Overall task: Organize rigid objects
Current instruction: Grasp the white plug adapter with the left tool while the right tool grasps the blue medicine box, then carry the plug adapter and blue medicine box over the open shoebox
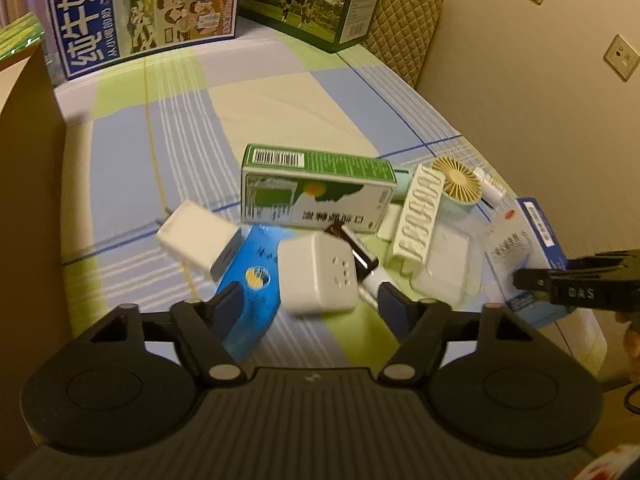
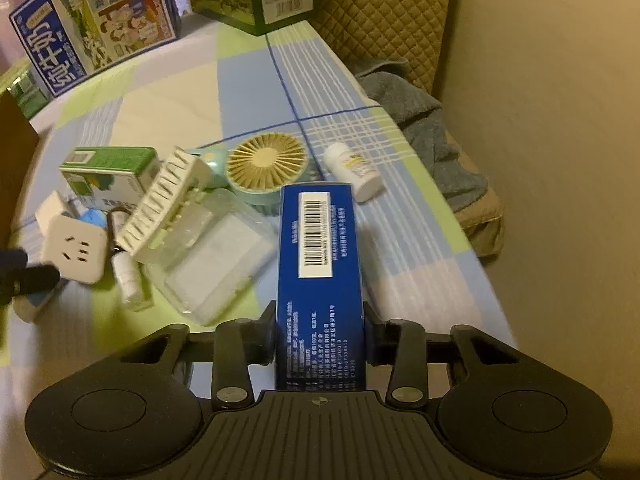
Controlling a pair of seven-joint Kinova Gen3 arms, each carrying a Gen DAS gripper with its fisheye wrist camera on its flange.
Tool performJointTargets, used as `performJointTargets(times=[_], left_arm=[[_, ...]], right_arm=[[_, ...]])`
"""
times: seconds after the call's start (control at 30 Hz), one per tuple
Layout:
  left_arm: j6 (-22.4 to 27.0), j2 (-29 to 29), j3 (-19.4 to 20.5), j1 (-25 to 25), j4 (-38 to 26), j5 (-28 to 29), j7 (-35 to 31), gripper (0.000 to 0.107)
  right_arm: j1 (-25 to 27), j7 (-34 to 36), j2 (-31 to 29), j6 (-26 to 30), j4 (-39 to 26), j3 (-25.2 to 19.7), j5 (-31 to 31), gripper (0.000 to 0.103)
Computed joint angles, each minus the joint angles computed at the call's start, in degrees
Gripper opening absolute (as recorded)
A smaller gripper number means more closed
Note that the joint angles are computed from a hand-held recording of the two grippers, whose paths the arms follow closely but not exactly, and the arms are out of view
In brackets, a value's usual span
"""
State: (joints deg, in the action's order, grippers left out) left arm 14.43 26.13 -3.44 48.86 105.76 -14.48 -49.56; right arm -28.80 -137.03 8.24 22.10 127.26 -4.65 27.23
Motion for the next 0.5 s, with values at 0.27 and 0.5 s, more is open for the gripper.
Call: performJointTargets(times=[0.27, 0.5], left_arm=[[-0.2, 2.4, 1.3, -2.2, -2.4, 1.2, -1.2, 0.047], [-0.6, 2.7, 2.1, -2.9, -2.3, 3.7, -2.4, 0.03]], right_arm=[[4.2, 8.0, -0.8, -1.4, 0.9, -0.3, -4.7, 0.037], [4.8, 11.1, -0.9, -2.2, 1.2, -0.2, -6.8, 0.037]])
